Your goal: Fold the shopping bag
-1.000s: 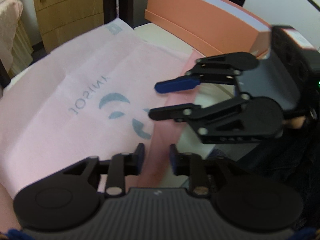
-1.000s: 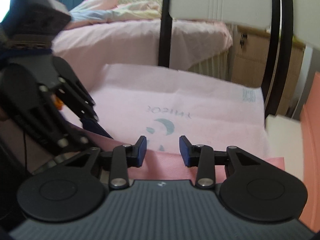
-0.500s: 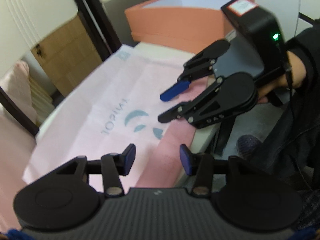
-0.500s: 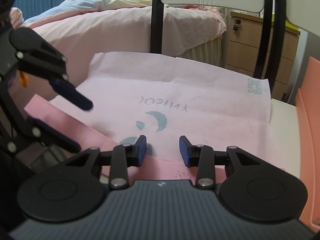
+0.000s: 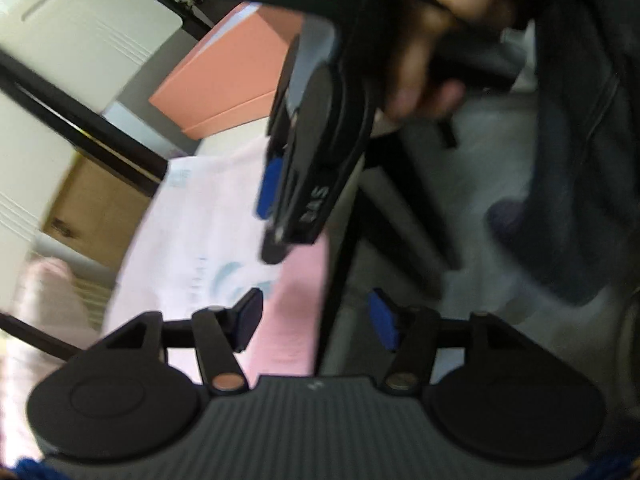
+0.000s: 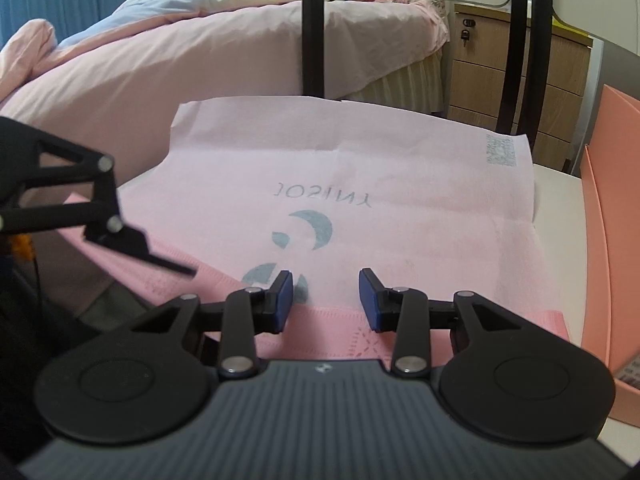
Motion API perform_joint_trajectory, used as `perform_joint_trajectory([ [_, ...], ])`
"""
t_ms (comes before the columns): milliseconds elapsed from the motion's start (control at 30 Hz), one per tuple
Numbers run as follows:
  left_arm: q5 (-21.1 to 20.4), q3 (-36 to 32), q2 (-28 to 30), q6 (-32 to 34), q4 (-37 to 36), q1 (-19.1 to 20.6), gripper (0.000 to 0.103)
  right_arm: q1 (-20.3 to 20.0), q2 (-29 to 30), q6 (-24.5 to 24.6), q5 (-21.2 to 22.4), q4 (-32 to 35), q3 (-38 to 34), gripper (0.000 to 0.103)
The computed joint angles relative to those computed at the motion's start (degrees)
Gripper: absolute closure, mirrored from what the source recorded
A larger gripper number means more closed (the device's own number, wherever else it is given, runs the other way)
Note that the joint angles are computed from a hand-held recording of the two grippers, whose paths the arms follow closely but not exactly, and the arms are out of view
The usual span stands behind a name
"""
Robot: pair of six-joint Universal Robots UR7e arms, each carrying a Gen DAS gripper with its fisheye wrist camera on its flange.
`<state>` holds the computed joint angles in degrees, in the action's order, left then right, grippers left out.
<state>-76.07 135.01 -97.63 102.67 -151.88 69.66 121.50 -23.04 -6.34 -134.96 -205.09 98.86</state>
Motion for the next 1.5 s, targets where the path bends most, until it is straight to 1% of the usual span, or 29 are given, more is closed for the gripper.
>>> perform_joint_trajectory([
  [33,-0.1,1.0,-0.1,1.4,-2.1,0.1,0.042,0.1,-0.2,0.0,0.2,0.3,0.2,0.064],
  [67,-0.1,1.0,-0.2,2.0,-1.9,0.4,0.042,-0.1,-0.5,0.0,0.5,0.6,0.4,0.064],
  [167,-1.1,1.6,-0.3,3.2,-2.5,0.8,0.051,0.0,-1.0,0.4,0.7,1.0,1.0,0.064],
  [233,-1.1,2.4,-1.2,2.2,-2.5,0.2,0.055,-0.1,-1.2,0.6,0.9,0.9,1.3,0.064],
  [267,-1.1,2.4,-1.8,1.9,-1.9,0.3,0.062,-0.1,-1.3,0.7,1.0,0.9,1.5,0.064],
  [367,0.1,2.3,-2.0,0.6,-1.1,0.0,0.072,-0.4,-2.0,1.6,1.6,1.4,2.0,0.064],
  [400,0.3,1.9,-1.2,0.2,-1.2,0.3,0.077,-0.6,-2.4,2.2,1.9,1.4,2.3,0.064],
  [467,0.0,0.2,0.4,-0.3,-0.7,1.2,0.081,-0.8,-2.9,3.4,2.5,1.2,2.8,0.064],
  [533,-0.5,-1.7,2.0,-0.9,0.1,2.2,0.082,-1.0,-3.0,3.6,2.9,0.3,3.3,0.064],
  [600,-1.0,-3.9,2.9,-2.4,2.2,2.9,0.088,-0.9,-2.8,3.1,2.7,0.0,3.2,0.064],
  [667,-1.2,-7.0,4.4,-7.0,7.3,2.7,0.089,-0.9,-2.9,3.5,2.4,-0.2,3.3,0.064],
  [733,-1.4,-11.0,5.8,-14.0,14.0,2.5,0.09,-0.8,-2.9,3.6,2.2,-2.5,3.7,0.063],
  [800,-2.1,-15.6,7.5,-22.3,21.2,2.5,0.096,-0.4,-2.2,1.1,1.5,-8.2,3.6,0.063],
  [833,-3.0,-18.3,8.8,-26.9,25.0,2.7,0.096,-0.3,-1.9,-1.2,1.7,-12.2,3.6,0.062],
  [933,-5.8,-26.3,13.1,-38.9,35.4,3.9,0.098,0.1,-1.5,-6.2,4.5,-21.0,4.1,0.061],
  [1000,-7.2,-30.1,15.5,-45.4,39.3,4.9,0.098,0.0,-1.7,-8.5,6.8,-23.7,4.7,0.061],
  [1067,-8.4,-33.4,17.7,-50.5,42.7,5.8,0.099,-0.2,-2.0,-10.5,8.1,-23.4,5.2,0.061],
  [1167,-8.3,-36.4,19.9,-54.3,45.7,6.5,0.1,-0.5,-1.6,-12.8,8.7,-20.4,4.9,0.062],
  [1200,-8.0,-37.0,20.3,-55.1,46.3,6.6,0.1,-0.8,-1.7,-12.7,9.2,-19.0,4.9,0.062],
  [1300,-6.4,-37.5,21.0,-56.1,47.0,6.5,0.1,-1.4,-0.9,-13.1,10.4,-16.5,3.7,0.062],
  [1433,-5.7,-39.1,22.5,-57.0,46.8,6.6,0.1,-2.1,0.3,-14.9,12.1,-14.8,1.4,0.062],
  [1500,-5.6,-40.3,23.1,-57.3,47.2,6.8,0.1,-2.8,0.6,-14.0,13.0,-14.5,0.4,0.062],
])
